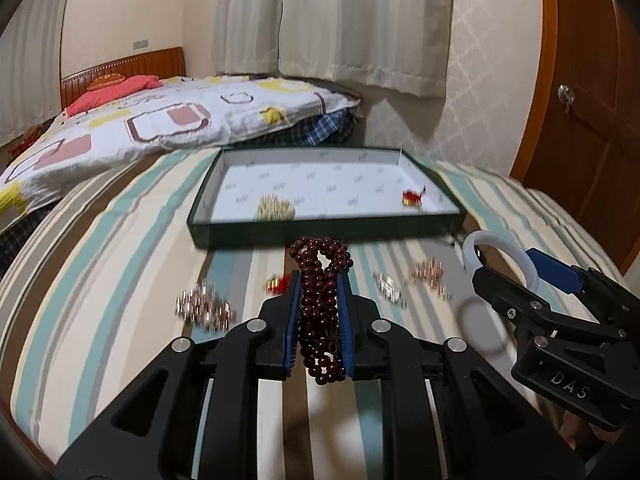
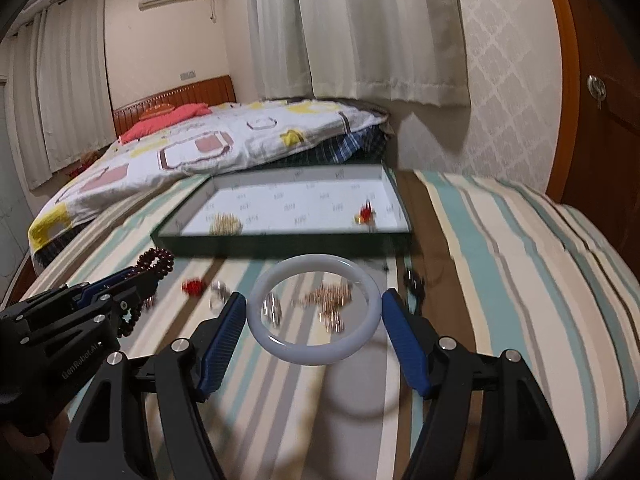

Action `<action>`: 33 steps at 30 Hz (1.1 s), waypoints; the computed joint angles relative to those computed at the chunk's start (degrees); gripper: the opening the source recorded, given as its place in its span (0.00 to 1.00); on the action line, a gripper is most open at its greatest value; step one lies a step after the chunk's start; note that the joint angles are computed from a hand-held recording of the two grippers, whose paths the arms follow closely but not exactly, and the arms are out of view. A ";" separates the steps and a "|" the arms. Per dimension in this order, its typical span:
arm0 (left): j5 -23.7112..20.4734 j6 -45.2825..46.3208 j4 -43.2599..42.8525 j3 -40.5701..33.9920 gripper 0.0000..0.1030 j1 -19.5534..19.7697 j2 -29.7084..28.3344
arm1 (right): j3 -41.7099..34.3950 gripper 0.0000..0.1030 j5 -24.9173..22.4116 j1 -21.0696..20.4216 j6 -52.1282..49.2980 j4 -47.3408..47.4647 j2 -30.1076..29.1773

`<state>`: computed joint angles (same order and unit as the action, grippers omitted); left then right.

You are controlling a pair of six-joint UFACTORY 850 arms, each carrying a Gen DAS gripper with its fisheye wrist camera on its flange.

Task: Organize jewelry
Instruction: 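Carry bracelet and bangle into the box and open both tools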

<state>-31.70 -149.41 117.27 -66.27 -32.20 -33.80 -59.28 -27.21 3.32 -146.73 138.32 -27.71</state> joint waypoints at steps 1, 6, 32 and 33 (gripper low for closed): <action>0.14 0.11 0.20 -0.49 0.17 0.30 -0.11 | -0.87 0.66 -0.01 0.11 0.02 0.14 -0.30; 0.98 0.88 1.38 -4.73 0.17 2.17 -1.83 | -6.45 0.66 0.50 0.66 1.00 -0.59 -2.92; 13.90 36.49 -31.30 -33.33 0.16 10.15 -21.16 | -37.12 0.66 9.54 2.65 47.41 -46.29 -24.15; 14.23 39.24 -34.16 -34.04 0.16 10.33 -21.69 | -37.93 0.66 9.58 2.68 50.03 -48.95 -24.65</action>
